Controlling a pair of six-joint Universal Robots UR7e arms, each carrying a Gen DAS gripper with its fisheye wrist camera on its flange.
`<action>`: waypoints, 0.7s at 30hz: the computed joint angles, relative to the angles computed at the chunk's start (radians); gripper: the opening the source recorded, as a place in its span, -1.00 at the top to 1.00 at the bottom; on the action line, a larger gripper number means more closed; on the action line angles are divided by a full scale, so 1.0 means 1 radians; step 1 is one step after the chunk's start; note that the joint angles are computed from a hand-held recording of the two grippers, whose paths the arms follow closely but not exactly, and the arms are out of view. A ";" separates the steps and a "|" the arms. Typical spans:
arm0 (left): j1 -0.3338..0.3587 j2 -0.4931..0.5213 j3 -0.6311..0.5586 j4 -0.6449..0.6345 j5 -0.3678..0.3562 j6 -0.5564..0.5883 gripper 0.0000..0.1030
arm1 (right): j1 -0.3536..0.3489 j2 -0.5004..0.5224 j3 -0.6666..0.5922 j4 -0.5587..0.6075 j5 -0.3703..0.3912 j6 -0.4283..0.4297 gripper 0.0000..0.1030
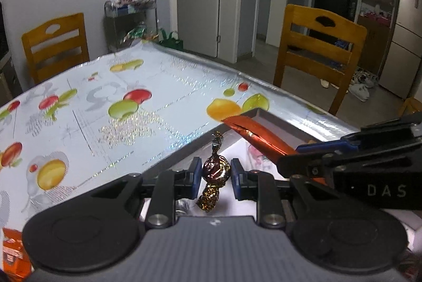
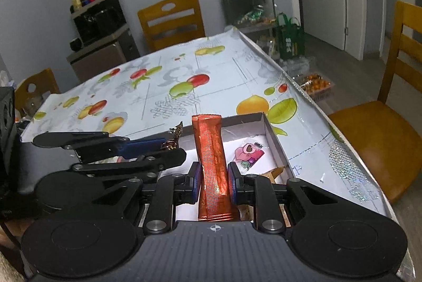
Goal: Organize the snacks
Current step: 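Carry the orange bar and gold candies over the gray box with both grippers, then lower both snacks into the box and open both grippers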
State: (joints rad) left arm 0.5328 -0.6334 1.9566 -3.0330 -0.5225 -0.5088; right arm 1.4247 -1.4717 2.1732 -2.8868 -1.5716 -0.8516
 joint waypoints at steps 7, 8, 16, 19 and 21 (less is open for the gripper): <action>0.027 0.006 0.004 -0.049 -0.027 0.010 0.59 | 0.005 0.032 -0.009 -0.026 -0.031 0.012 0.55; 0.031 0.007 0.004 -0.064 -0.035 0.019 0.59 | 0.007 0.035 -0.008 -0.033 -0.034 0.013 0.55; 0.038 0.006 0.003 -0.049 -0.050 0.006 0.59 | 0.011 0.050 -0.009 -0.054 -0.043 0.026 0.55; 0.038 0.008 0.004 -0.060 -0.047 0.013 0.59 | 0.009 0.051 -0.006 -0.078 -0.036 0.029 0.55; 0.040 0.009 0.003 -0.063 -0.050 0.022 0.59 | 0.009 0.052 -0.013 -0.066 -0.037 0.039 0.55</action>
